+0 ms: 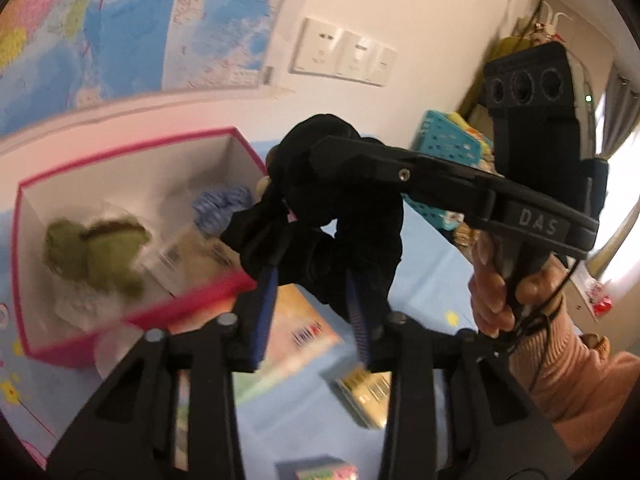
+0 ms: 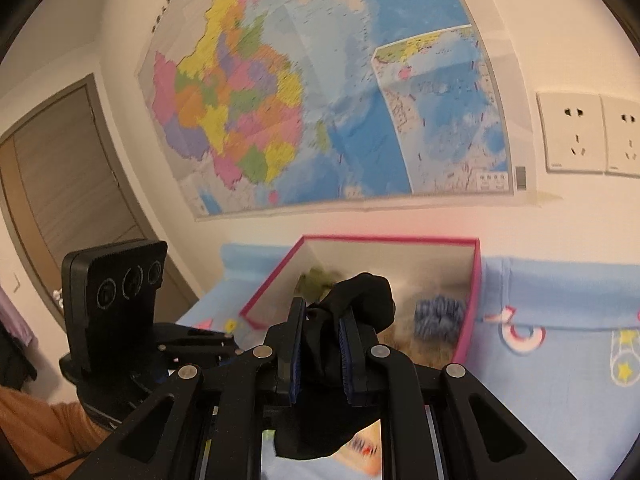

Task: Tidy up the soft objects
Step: 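Carry the black fabric item with the right gripper into the pink box and release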

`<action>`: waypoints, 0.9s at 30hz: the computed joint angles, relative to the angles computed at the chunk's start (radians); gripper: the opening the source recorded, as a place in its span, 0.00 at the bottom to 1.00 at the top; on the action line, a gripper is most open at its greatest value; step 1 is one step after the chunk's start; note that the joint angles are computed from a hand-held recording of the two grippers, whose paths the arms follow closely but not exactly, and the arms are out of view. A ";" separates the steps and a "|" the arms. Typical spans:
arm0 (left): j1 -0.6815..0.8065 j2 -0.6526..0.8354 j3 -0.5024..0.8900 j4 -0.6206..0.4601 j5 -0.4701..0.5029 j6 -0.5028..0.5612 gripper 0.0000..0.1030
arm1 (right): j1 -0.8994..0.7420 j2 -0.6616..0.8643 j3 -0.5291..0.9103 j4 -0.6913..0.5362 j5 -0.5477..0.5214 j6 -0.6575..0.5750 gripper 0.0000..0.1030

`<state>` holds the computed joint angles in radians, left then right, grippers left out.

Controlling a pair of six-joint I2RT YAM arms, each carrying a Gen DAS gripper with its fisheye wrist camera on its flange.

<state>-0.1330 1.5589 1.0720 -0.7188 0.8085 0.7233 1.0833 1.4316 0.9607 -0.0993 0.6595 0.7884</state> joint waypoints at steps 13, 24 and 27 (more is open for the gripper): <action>-0.129 0.198 0.201 0.205 -0.275 -0.289 0.20 | -0.261 0.112 0.087 0.054 -0.236 -0.134 0.14; -0.189 0.296 0.284 0.234 -0.420 -0.363 0.21 | -0.325 0.251 0.189 -0.023 -0.266 -0.174 0.16; -0.201 0.293 0.282 0.244 -0.474 -0.372 0.28 | -0.327 0.299 0.249 -0.120 -0.224 -0.186 0.22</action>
<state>-0.3344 1.8524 1.3543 -0.4748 0.3349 0.3512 0.7563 1.7307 1.2096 -0.2191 0.4359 0.6028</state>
